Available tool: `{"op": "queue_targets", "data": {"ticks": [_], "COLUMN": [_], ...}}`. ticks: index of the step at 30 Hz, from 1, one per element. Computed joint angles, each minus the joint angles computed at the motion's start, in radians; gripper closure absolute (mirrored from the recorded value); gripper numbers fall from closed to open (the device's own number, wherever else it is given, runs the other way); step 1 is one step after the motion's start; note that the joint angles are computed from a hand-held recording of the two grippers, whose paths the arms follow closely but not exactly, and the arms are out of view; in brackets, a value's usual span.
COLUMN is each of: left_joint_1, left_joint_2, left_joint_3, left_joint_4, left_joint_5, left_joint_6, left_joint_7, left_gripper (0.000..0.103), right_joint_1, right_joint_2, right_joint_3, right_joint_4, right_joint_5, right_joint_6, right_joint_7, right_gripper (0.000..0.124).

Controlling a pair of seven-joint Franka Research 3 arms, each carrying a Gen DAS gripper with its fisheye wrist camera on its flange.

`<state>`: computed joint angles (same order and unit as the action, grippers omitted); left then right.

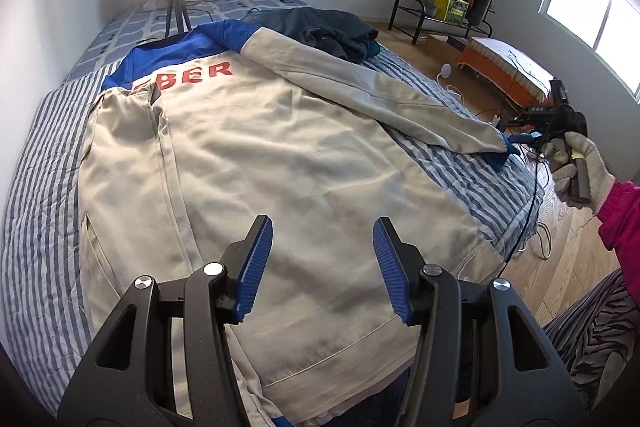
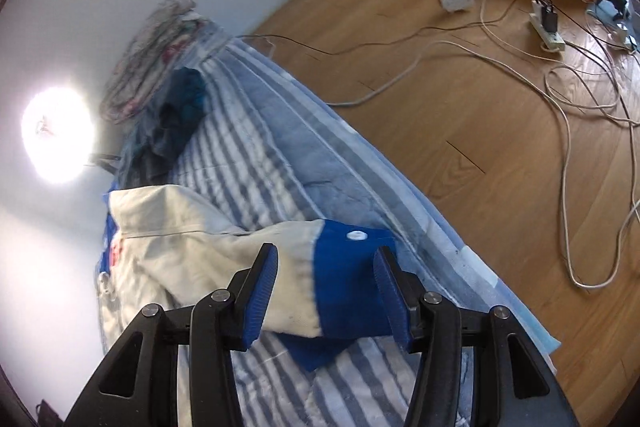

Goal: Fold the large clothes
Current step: 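Move the right gripper to the other blue sleeve cuff and grasp it, then fold the held sleeve across the jacket body with the right gripper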

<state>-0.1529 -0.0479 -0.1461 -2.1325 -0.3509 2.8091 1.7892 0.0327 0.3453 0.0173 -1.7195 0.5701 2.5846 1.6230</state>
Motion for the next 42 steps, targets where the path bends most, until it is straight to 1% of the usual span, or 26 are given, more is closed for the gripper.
{"op": "queue_targets", "data": {"ticks": [2,4,6,8,10,12,14,16,18,19,20,22,25,28,30,32,35,36,38,41,42], "left_joint_1": [0.0,-0.002,-0.007,-0.012,-0.026,-0.035,-0.036,-0.033,-0.043,-0.05,-0.052,-0.047,-0.039,-0.044,-0.045,-0.044,-0.033,-0.031,-0.026,-0.017,-0.016], "left_joint_2": [-0.01,-0.025,-0.045,-0.076,-0.108,-0.132,-0.147,-0.141,-0.128,-0.12,-0.11,-0.103,-0.103,-0.105,-0.104,-0.103,-0.103,-0.106,-0.116,-0.127,-0.13], "left_joint_3": [-0.002,0.0,0.007,0.013,0.026,0.034,0.035,0.037,0.052,0.062,0.067,0.062,0.052,0.055,0.058,0.06,0.056,0.056,0.059,0.067,0.071], "left_joint_4": [-0.01,-0.021,-0.035,-0.059,-0.085,-0.11,-0.134,-0.139,-0.137,-0.133,-0.127,-0.127,-0.132,-0.132,-0.128,-0.124,-0.115,-0.114,-0.116,-0.116,-0.117], "left_joint_5": [0.011,0.024,0.021,0.027,0.021,0.039,0.083,0.127,0.118,0.095,0.079,0.079,0.101,0.088,0.081,0.075,0.093,0.096,0.103,0.119,0.119], "left_joint_6": [0.01,0.01,0.001,0.004,0.013,0.029,0.049,0.054,0.046,0.034,0.022,0.018,0.029,0.042,0.046,0.049,0.056,0.062,0.084,0.106,0.109], "left_joint_7": [-0.007,-0.021,-0.026,-0.036,-0.027,-0.031,-0.054,-0.086,-0.095,-0.091,-0.091,-0.09,-0.093,-0.079,-0.074,-0.071,-0.093,-0.099,-0.119,-0.16,-0.17], "left_gripper": [0.049,0.049,0.049,0.049,0.049,0.049,0.049,0.049,0.049,0.049,0.049,0.049,0.049,0.049,0.049,0.049,0.049,0.049,0.049,0.049,0.049], "right_joint_1": [0.002,0.023,0.036,0.032,0.032,0.023,0.018,0.009,0.009,0.007,0.009,0.035,0.037,0.042,0.053,0.072,0.129,0.155,0.194,0.241,0.256], "right_joint_2": [0.01,0.017,0.0,-0.014,-0.02,-0.014,0.007,0.02,0.031,0.032,0.038,0.026,-0.021,-0.096,-0.148,-0.195,-0.246,-0.261,-0.27,-0.253,-0.246], "right_joint_3": [0.0,-0.013,-0.021,-0.021,-0.029,-0.028,-0.026,-0.014,-0.005,0.002,0.004,-0.01,0.003,0.032,0.06,0.087,0.107,0.117,0.121,0.131,0.133], "right_joint_4": [0.008,0.021,-0.005,-0.022,-0.03,-0.023,0.0,0.015,0.029,0.03,0.039,0.03,-0.022,-0.087,-0.123,-0.146,-0.173,-0.182,-0.188,-0.171,-0.173], "right_joint_5": [-0.008,-0.065,-0.097,-0.09,-0.097,-0.09,-0.088,-0.074,-0.071,-0.063,-0.066,-0.119,-0.095,-0.044,0.006,0.073,0.124,0.132,0.156,0.21,0.202], "right_joint_6": [-0.01,-0.032,-0.001,0.024,0.034,0.025,0.004,-0.01,-0.021,-0.023,-0.033,-0.024,0.024,0.086,0.114,0.121,0.119,0.108,0.071,-0.078,-0.114], "right_joint_7": [-0.001,0.013,0.028,0.043,0.072,0.09,0.101,0.086,0.07,0.051,0.042,0.041,0.009,-0.084,-0.19,-0.317,-0.493,-0.56,-0.647,-0.758,-0.786], "right_gripper": [0.072,0.097,0.097,0.091,0.078,0.078,0.078,0.078,0.078,0.09,0.099,0.11,0.118,0.12,0.12,0.12,0.12,0.12,0.12,0.12,0.12]}}
